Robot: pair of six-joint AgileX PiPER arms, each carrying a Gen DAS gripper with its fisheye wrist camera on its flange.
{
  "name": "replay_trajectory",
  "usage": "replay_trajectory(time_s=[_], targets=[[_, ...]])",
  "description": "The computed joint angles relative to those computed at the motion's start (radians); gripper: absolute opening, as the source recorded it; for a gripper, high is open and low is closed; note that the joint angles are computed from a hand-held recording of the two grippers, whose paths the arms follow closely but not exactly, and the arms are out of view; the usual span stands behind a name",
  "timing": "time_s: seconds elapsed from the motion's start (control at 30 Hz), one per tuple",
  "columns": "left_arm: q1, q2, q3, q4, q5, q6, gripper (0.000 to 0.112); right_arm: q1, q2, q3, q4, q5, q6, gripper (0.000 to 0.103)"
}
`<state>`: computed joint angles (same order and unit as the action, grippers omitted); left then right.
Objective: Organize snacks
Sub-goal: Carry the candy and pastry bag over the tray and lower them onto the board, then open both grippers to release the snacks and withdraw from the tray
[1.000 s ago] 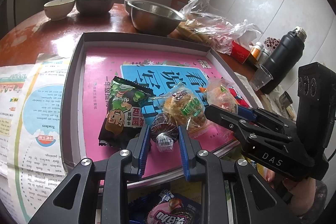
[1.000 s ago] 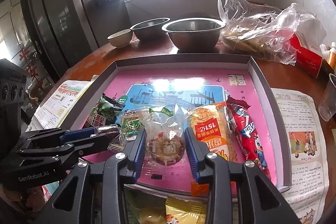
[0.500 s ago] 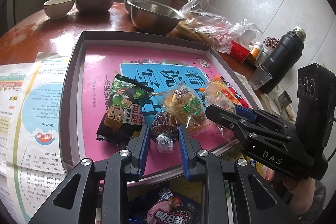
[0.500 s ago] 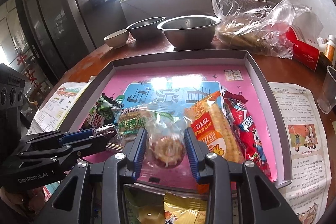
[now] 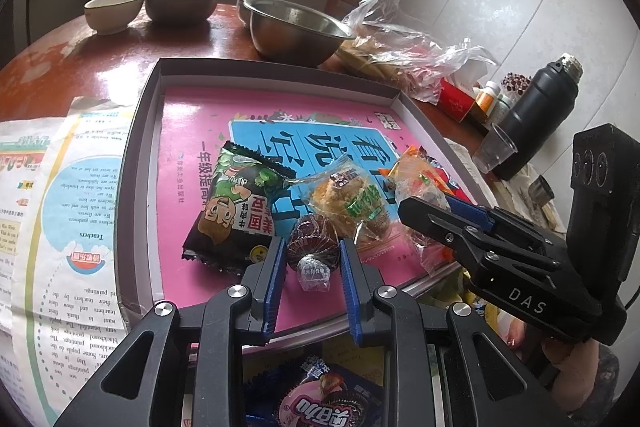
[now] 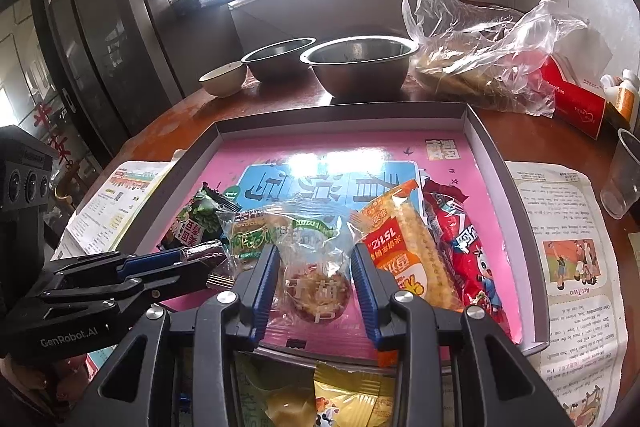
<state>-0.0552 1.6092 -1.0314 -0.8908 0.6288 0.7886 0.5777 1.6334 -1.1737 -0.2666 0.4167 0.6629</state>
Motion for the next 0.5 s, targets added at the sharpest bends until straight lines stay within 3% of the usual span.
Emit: replay_trajectory(time_s=[0.5], targets=[[0.005,-0.012,0.002,0.001,0.012,-0.004,0.036,0.001,-0.021,0.016,-0.048,0.002,0.049,0.044]])
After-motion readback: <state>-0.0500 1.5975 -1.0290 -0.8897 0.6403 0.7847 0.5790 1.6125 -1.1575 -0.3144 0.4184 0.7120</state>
